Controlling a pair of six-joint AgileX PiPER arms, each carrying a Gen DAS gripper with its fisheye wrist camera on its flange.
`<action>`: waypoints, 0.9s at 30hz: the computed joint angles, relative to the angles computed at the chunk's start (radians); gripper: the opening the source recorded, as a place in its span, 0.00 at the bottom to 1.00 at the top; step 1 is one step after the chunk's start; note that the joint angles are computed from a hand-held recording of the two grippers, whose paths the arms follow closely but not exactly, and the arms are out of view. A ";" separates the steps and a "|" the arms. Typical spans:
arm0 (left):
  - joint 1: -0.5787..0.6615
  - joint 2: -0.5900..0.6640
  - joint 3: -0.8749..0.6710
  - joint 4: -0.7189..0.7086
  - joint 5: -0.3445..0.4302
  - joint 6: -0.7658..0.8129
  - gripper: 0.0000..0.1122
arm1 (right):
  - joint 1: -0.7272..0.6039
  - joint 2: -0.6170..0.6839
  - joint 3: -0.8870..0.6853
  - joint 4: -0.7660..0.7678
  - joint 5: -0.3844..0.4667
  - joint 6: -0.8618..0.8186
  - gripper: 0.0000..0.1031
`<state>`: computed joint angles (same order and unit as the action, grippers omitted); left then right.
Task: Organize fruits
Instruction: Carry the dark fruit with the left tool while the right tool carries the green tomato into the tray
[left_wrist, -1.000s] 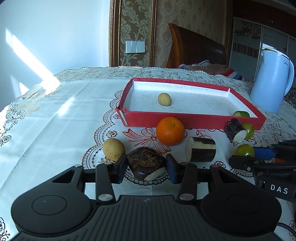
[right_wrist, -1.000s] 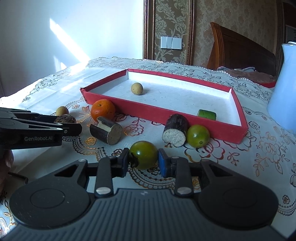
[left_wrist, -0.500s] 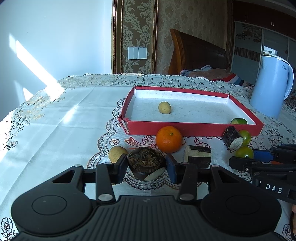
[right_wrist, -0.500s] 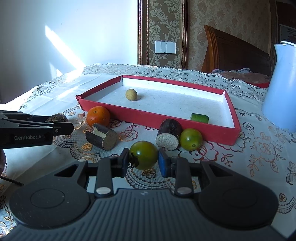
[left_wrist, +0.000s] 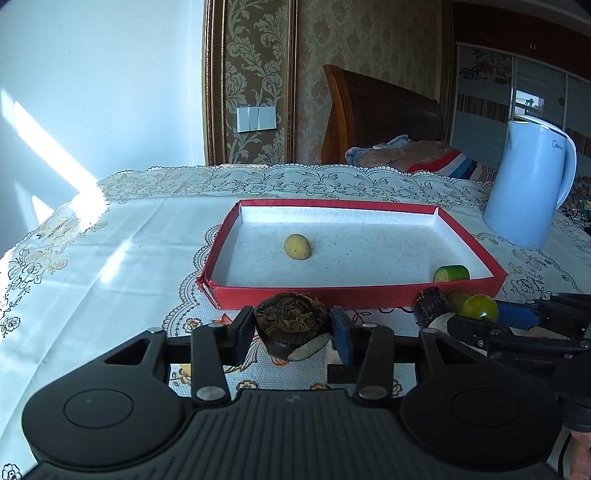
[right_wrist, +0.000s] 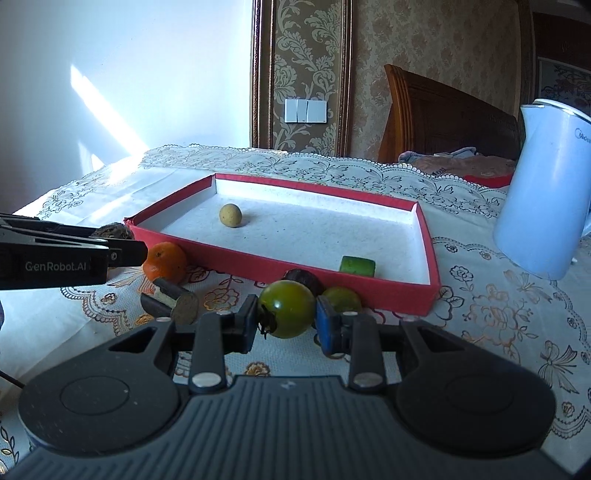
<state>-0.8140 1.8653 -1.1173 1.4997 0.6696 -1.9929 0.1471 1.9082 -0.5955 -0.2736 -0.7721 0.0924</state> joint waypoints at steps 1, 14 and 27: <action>0.003 0.011 -0.016 -0.003 -0.002 0.006 0.39 | -0.007 0.001 -0.013 0.000 0.009 0.008 0.29; 0.071 0.203 -0.345 -0.135 -0.026 0.235 0.39 | -0.032 0.113 -0.351 0.067 0.251 0.052 0.29; 0.144 0.409 -0.706 -0.420 -0.002 0.576 0.39 | -0.034 0.277 -0.700 0.008 0.506 0.180 0.29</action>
